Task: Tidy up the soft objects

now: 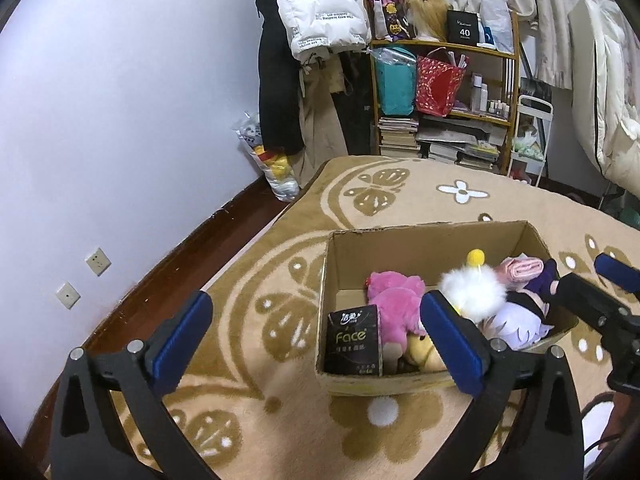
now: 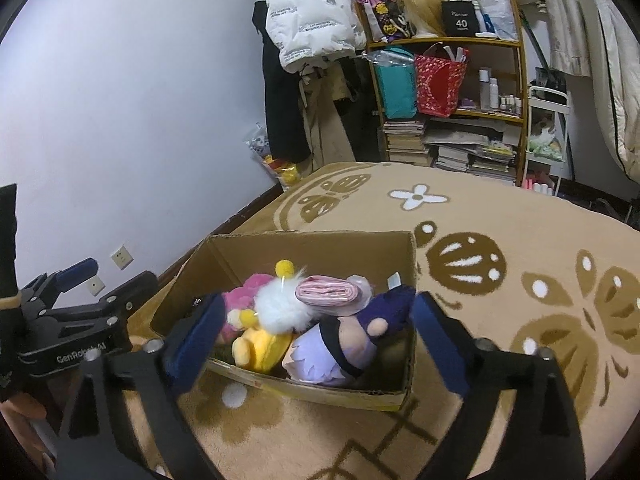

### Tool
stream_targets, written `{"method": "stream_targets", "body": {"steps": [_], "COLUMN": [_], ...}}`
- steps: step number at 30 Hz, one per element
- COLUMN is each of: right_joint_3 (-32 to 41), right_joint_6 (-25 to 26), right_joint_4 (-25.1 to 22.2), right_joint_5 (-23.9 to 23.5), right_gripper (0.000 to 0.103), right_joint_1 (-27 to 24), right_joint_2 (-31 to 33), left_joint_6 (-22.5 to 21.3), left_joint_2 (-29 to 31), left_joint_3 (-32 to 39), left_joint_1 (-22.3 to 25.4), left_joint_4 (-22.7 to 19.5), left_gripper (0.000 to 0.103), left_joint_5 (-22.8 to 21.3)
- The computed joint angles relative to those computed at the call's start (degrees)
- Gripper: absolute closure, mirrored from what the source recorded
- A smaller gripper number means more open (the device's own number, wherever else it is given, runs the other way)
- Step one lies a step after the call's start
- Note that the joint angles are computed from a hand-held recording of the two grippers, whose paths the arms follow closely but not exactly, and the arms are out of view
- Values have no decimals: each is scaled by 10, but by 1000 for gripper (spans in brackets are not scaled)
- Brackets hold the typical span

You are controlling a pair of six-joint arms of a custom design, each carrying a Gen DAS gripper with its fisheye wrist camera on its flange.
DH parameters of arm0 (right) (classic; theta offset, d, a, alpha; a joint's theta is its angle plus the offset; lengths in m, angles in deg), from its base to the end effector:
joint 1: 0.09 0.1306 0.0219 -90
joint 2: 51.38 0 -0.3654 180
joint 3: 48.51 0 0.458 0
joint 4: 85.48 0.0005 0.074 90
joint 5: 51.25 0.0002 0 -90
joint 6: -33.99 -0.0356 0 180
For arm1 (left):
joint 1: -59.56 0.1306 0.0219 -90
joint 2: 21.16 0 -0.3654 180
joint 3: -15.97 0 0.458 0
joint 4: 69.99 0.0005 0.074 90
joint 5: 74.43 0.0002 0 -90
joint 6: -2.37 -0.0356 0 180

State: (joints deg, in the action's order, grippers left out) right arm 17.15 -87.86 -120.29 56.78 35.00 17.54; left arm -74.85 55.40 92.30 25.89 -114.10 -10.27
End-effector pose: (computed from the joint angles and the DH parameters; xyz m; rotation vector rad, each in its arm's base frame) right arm 0.3605 0.2392 0.3788 0.1081 2.2110 0.3007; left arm 0.4000 -0.2484 0.4099 0.1936 2.2447 0.1005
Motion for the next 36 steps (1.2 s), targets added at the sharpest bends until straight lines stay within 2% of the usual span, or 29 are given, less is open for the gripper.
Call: {"method": "stream_targets", "body": {"steps": [16, 27, 36], "right_joint_3": [-18, -28, -40], "right_joint_6": [-9, -8, -16], "right_joint_4": [-17, -40, -62], "right_joint_5": [61, 82, 114], "right_gripper": [0, 0, 0], "right_joint_1": [34, 52, 82], "right_joint_2": [-49, -88, -120], "left_joint_6": [28, 15, 29], "left_joint_2": [-62, -100, -137], "left_joint_3": [-31, -49, -67], "left_joint_1": [-4, -26, -47], "left_joint_4": [-3, -8, -26], "left_gripper": [1, 1, 1], "left_joint_5": [-6, -36, -51]}}
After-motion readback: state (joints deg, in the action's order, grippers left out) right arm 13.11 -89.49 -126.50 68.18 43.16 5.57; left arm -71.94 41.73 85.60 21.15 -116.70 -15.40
